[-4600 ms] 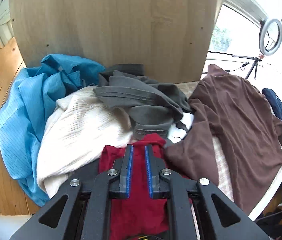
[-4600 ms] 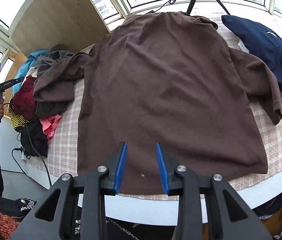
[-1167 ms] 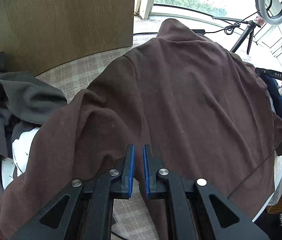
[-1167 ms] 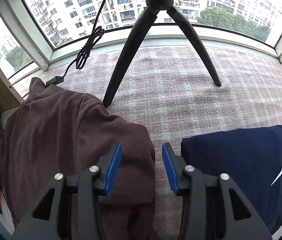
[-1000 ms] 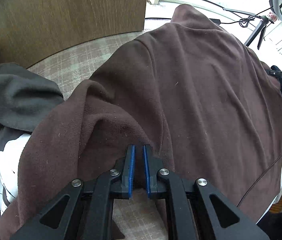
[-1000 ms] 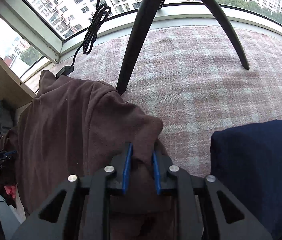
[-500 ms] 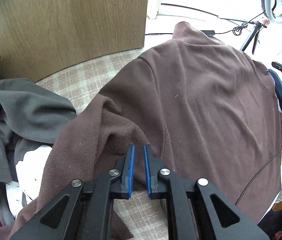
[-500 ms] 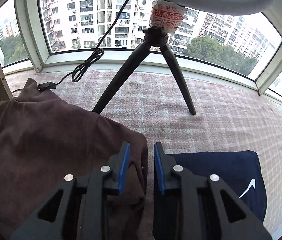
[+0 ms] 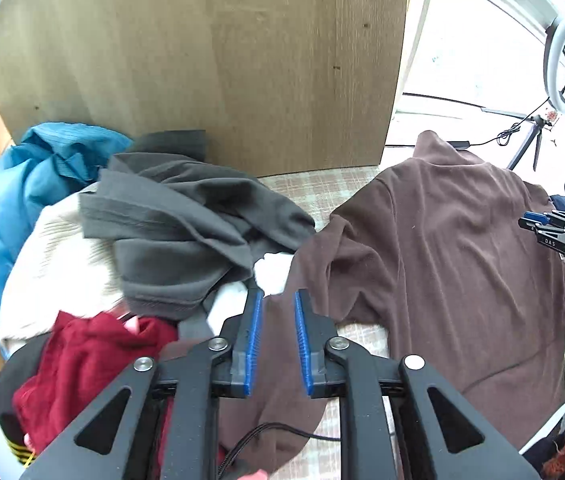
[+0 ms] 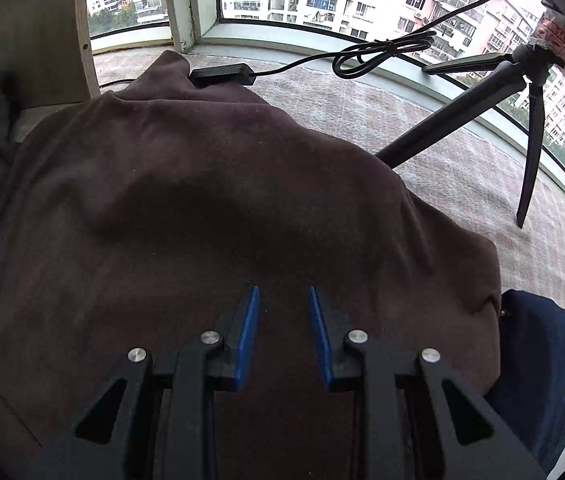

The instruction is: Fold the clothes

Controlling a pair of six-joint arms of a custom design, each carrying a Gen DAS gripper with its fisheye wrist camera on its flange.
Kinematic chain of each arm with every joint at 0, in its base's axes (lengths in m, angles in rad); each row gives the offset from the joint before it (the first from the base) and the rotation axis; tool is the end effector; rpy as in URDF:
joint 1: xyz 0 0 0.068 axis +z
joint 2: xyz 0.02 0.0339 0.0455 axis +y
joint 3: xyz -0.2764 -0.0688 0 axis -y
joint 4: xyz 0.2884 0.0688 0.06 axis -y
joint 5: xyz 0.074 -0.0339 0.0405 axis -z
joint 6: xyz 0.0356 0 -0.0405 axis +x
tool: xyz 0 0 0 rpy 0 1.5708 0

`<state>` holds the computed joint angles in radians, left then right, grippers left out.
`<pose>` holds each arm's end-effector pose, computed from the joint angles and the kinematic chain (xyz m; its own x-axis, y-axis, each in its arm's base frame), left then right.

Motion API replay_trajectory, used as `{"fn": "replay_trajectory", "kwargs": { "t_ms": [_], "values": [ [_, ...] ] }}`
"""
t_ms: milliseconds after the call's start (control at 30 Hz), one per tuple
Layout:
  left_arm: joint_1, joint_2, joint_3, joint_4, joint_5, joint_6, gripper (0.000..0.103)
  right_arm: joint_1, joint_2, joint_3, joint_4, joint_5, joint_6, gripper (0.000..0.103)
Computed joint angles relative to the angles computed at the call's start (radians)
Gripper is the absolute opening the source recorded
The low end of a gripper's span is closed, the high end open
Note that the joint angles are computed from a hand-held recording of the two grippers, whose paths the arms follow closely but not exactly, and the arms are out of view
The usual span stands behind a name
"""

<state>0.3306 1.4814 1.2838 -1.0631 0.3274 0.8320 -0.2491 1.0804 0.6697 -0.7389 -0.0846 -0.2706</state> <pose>0.3090 0.0939 0.2884 -0.7652 0.4775 -0.4319 0.5214 0.8531 0.0194 0.2168 -0.0520 0.1973 -0.9090 -0.0436 -0.4146 -0.0320 0.9989 -0.0350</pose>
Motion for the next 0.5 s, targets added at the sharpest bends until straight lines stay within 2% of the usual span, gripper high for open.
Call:
{"fn": "replay_trajectory", "kwargs": {
  "t_ms": [100, 167, 233, 333, 400, 500],
  "values": [
    [0.127, -0.038, 0.021, -0.072, 0.037, 0.114, 0.026, 0.066, -0.066, 0.059, -0.110, -0.097, 0.038, 0.026],
    [0.196, -0.054, 0.016, -0.104, 0.037, 0.174, 0.026, 0.217, -0.110, 0.099, -0.154, -0.119, 0.111, 0.026],
    [0.271, -0.056, 0.017, -0.153, 0.038, 0.236, 0.026, 0.407, -0.084, 0.157, -0.157, -0.158, 0.209, 0.026],
    [0.366, -0.102, -0.050, -0.141, 0.023, 0.310, 0.026, 0.720, 0.024, 0.229, -0.051, -0.193, 0.397, 0.034],
    [0.446, -0.104, -0.072, -0.179, 0.052, 0.369, 0.026, 0.908, 0.145, 0.293, 0.048, -0.192, 0.490, 0.036],
    [0.505, -0.102, -0.129, -0.167, 0.060, 0.413, 0.026, 1.052, 0.374, 0.427, 0.164, -0.270, 0.582, 0.036]
  ]
}}
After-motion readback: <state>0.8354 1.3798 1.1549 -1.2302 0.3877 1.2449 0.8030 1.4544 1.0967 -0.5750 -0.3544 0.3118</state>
